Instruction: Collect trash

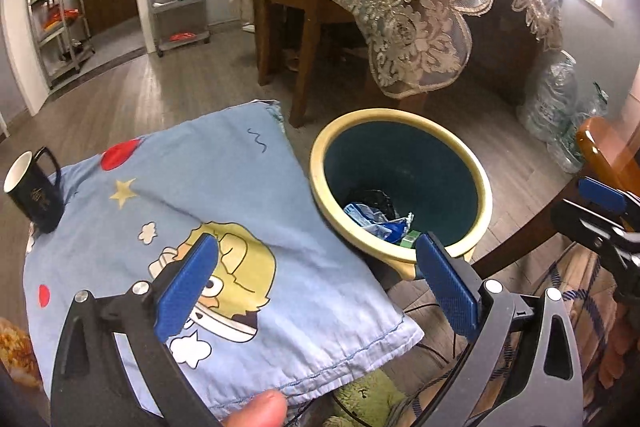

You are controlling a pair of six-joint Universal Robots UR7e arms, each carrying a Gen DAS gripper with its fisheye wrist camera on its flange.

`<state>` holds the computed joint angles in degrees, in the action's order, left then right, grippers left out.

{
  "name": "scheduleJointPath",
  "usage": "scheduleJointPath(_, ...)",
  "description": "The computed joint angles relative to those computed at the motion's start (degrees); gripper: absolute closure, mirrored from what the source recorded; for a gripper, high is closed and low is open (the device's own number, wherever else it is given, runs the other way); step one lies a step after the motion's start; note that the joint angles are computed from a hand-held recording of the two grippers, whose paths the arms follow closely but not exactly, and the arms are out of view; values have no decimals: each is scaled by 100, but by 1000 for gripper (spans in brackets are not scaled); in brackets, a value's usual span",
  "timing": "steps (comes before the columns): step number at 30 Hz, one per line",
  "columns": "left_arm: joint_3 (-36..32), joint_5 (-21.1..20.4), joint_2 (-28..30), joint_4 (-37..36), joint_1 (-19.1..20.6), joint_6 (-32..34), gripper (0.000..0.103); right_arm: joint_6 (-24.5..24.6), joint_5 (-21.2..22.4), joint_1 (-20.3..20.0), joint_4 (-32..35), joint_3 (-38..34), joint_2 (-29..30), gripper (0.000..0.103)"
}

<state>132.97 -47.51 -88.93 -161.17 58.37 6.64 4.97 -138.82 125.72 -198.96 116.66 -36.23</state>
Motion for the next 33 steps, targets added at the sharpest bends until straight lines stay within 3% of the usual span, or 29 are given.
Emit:
scheduleJointPath(8, 137, 179, -76, -367, -197, 180, 6, -269, -59, 62, -284, -58, 145, 6)
scheduleJointPath(33, 225, 359, -23, -462, -231, 236, 6, -98, 146, -74, -277, -8, 87, 6)
